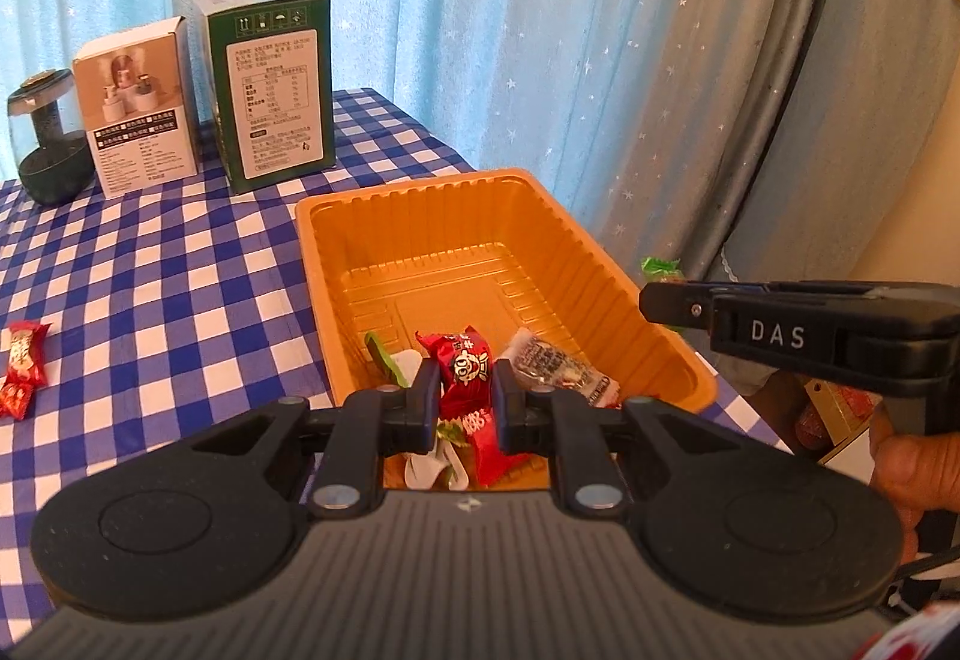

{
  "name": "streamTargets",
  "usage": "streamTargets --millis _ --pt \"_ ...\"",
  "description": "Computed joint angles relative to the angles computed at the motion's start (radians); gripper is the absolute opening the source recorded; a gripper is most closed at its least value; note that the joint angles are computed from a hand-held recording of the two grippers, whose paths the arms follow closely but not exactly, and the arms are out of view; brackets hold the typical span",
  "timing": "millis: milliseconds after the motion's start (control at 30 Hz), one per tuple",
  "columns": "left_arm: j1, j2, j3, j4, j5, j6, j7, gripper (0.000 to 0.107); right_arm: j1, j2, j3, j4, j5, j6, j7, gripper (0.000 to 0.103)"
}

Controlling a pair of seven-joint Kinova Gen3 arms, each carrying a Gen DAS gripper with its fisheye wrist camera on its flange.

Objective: Organize snacks
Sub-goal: 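Open both tools to release the candies into the tray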

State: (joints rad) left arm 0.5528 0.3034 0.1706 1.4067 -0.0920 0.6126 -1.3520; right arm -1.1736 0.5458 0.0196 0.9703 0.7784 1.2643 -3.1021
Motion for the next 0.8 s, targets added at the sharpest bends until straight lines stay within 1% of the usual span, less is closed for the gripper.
streamTargets --millis 167,333,433,467,500,600,800 --pt "-0.005 0.053 0.003 -0.053 0.011 0.014 -0.027 0.016 0.032 0.001 0.000 0.024 -0.015 -0.036 0.001 0.020" --pt "0.013 0.096 -0.011 -0.095 0.001 0.025 -0.040 0.016 0.048 -0.008 0.000 0.056 -0.017 -0.064 -0.019 0.020" --pt "0.026 0.118 -0.017 -0.112 -0.010 0.029 -0.050 0.019 0.053 -0.014 -0.002 0.073 -0.017 -0.077 -0.031 0.020" --pt "0.029 0.125 -0.019 -0.119 -0.014 0.035 -0.054 0.023 0.056 -0.016 -0.003 0.077 -0.018 -0.081 -0.034 0.020" --pt "0.036 0.128 -0.025 -0.122 -0.021 0.039 -0.052 0.024 0.058 -0.018 -0.005 0.083 -0.018 -0.085 -0.037 0.020" --pt "0.034 0.117 -0.028 -0.099 -0.021 0.030 -0.056 0.024 0.061 -0.022 -0.008 0.091 -0.017 -0.092 -0.046 0.020" --pt "0.035 0.070 -0.046 -0.038 -0.036 0.009 -0.009 0.024 0.066 -0.022 -0.013 0.094 -0.017 -0.106 -0.051 0.021"
